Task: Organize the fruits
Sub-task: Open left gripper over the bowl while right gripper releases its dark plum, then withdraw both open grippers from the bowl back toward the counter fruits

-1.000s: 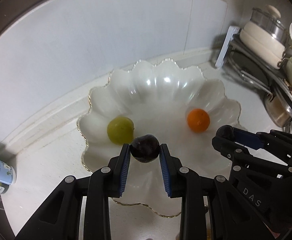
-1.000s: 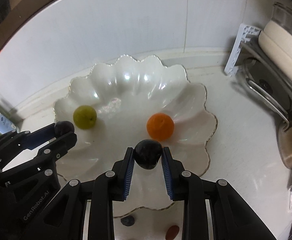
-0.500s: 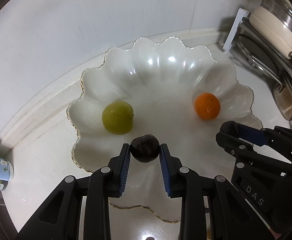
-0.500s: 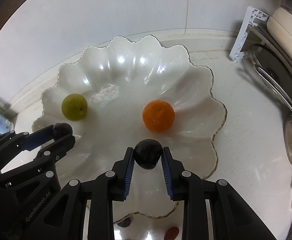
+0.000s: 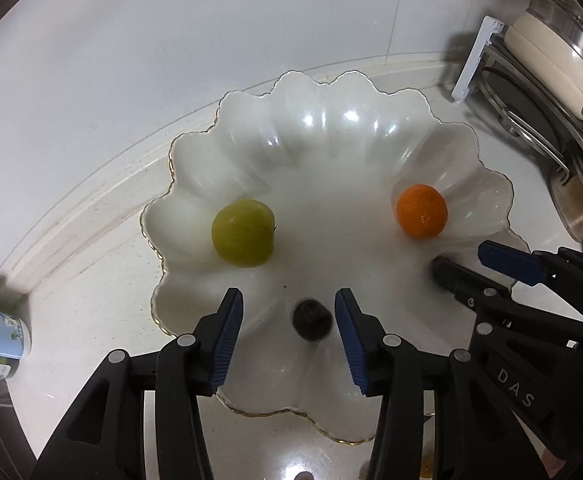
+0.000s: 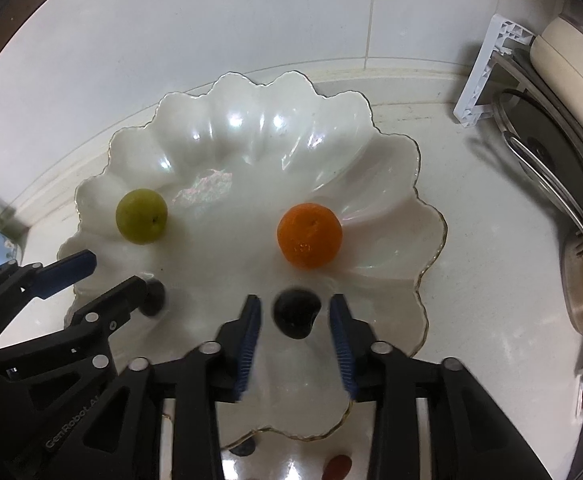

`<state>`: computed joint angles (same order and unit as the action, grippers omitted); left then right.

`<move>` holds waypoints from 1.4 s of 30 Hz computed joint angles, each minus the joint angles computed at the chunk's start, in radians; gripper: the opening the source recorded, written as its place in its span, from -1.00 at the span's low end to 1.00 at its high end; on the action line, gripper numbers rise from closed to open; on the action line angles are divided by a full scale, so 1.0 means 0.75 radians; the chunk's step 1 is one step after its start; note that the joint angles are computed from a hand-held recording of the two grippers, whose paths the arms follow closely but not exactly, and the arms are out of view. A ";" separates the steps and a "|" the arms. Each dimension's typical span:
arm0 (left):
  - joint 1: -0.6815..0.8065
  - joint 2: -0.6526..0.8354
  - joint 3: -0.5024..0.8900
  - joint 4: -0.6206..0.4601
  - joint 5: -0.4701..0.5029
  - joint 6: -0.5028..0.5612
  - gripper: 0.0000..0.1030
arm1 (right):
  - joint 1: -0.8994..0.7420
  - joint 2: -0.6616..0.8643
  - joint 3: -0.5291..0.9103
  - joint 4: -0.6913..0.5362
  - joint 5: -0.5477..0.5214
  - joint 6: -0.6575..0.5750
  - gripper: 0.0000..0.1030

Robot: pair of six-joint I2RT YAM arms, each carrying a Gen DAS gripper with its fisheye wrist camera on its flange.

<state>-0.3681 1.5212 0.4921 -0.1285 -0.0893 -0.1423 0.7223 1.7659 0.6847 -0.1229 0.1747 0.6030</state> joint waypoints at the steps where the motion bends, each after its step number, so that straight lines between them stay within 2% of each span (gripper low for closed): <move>1: 0.005 -0.011 -0.004 -0.004 0.003 -0.001 -0.08 | 0.001 -0.009 -0.006 0.003 0.001 0.003 -0.21; 5: 0.031 -0.098 -0.030 -0.036 0.022 0.005 -0.08 | 0.018 -0.054 -0.029 -0.009 0.030 0.025 -0.21; 12: 0.019 -0.339 -0.093 -0.119 -0.022 0.005 -0.08 | 0.076 -0.222 -0.109 -0.036 0.115 0.095 -0.21; 19: -0.030 -0.606 -0.135 -0.258 -0.072 -0.023 -0.08 | 0.187 -0.404 -0.135 -0.134 0.237 0.179 -0.21; 32: -0.131 -1.149 -0.174 -0.624 -0.128 -0.075 -0.08 | 0.456 -0.704 -0.148 -0.370 0.501 0.356 -0.21; 35: -0.200 -1.291 -0.161 -0.742 -0.193 -0.120 -0.08 | 0.525 -0.756 -0.139 -0.435 0.561 0.409 -0.21; 42: -0.301 -1.539 -0.116 -0.972 -0.253 -0.178 -0.08 | 0.691 -0.820 -0.111 -0.572 0.686 0.560 -0.21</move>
